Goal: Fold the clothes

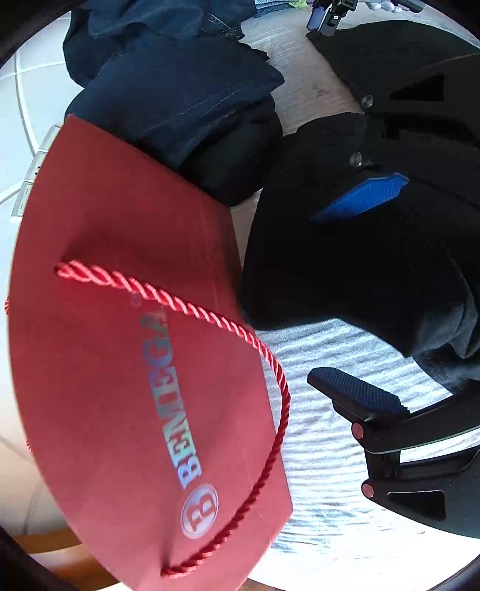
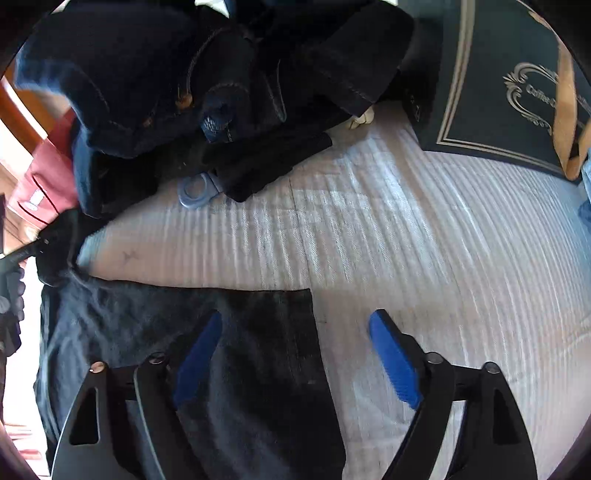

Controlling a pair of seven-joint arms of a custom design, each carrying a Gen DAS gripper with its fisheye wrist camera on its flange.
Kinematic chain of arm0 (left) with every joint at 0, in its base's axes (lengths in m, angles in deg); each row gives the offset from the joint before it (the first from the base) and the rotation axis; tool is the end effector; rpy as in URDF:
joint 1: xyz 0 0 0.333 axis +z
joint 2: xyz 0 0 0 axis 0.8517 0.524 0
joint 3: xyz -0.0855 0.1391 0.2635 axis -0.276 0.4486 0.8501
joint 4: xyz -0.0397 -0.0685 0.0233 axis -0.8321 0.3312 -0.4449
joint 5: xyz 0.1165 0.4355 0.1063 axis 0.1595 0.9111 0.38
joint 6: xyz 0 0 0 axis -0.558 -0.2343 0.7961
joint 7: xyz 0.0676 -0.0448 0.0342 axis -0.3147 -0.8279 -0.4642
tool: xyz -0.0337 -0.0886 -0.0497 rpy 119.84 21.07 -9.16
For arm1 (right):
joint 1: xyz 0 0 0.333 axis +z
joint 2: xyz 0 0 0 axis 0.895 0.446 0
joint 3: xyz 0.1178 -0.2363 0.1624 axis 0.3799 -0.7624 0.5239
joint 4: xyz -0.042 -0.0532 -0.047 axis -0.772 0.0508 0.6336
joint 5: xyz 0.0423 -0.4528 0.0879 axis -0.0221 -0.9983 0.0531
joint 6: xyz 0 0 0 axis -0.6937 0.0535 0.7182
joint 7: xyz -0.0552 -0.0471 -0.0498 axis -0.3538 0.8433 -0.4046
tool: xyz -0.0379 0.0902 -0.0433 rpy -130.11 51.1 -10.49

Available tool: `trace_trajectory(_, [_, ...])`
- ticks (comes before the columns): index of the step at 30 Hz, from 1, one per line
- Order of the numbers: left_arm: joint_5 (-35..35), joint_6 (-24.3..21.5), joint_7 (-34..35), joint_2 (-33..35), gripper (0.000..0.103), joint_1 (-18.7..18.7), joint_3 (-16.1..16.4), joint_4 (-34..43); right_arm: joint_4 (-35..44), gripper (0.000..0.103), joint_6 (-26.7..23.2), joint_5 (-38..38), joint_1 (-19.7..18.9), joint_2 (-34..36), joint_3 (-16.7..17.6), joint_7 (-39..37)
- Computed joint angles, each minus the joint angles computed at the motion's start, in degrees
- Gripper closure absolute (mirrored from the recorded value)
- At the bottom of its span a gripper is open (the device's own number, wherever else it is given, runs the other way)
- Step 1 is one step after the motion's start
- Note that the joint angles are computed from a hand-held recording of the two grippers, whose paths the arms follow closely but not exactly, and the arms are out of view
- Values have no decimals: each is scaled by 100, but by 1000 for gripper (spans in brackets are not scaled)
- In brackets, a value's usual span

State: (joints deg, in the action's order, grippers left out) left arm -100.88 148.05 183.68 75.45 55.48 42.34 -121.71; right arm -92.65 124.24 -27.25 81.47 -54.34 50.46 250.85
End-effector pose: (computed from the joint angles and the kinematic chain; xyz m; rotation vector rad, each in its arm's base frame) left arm 0.8033 -0.2114 0.2944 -1.0584 2.7683 -0.7103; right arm 0.5537 0.2267 0.2952 -1.4058 2.3653 -0.4307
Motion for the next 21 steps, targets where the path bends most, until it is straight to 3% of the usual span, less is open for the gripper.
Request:
trace_trajectory(1, [27, -22, 32, 1, 53, -10, 0, -5, 127, 16, -232, -34, 33, 76, 23, -55])
trace_trajectory(2, [68, -40, 51, -8, 95, -30, 14, -16, 256, 19, -475, -67, 75, 147, 42, -110])
trace_trajectory(3, [92, 40, 30, -63, 102, -46, 35, -95, 377, 46, -759, -198, 219, 196, -25, -102])
trace_trajectory(4, [4, 114, 90, -150, 102, 28, -29, -211, 378, 91, -724, -315, 172, 180, 46, -83])
trace_trajectory(8, [-613, 760, 1228, -982, 102, 579, -486, -1290, 69, 92, -496, -839, 242, -227, 77, 390])
trace_trajectory(13, [-2403, 1179, 3708, -2301, 99, 1634, -1174, -2723, -822, 92, -320, -1806, 128, -1393, 543, 1498])
trace_trajectory(15, [-3154, 1052, 4659, -2813, 98, 1989, -1267, -3230, -1170, 92, -334, -1897, 104, -1873, 825, 1701])
trace_trajectory(18, [-3640, 467, 5506, -3595, 94, 2240, -1047, -4025, -1651, 93, -273, -1543, 200, -2379, 1156, 1698])
trace_trajectory(19, [-3537, 223, 5618, -3781, 79, 2272, -898, -4227, -1729, 93, -259, -1278, 276, -2411, 1221, 1618])
trace_trajectory(20, [-3300, 48, 5561, -3899, 53, 2259, -753, -4382, -1873, 93, -193, -870, 413, -2495, 1186, 1409])
trace_trajectory(21, [-3037, -77, 5444, -3988, 42, 2226, -624, -4520, -2004, 92, -104, -432, 555, -2515, 1123, 1205])
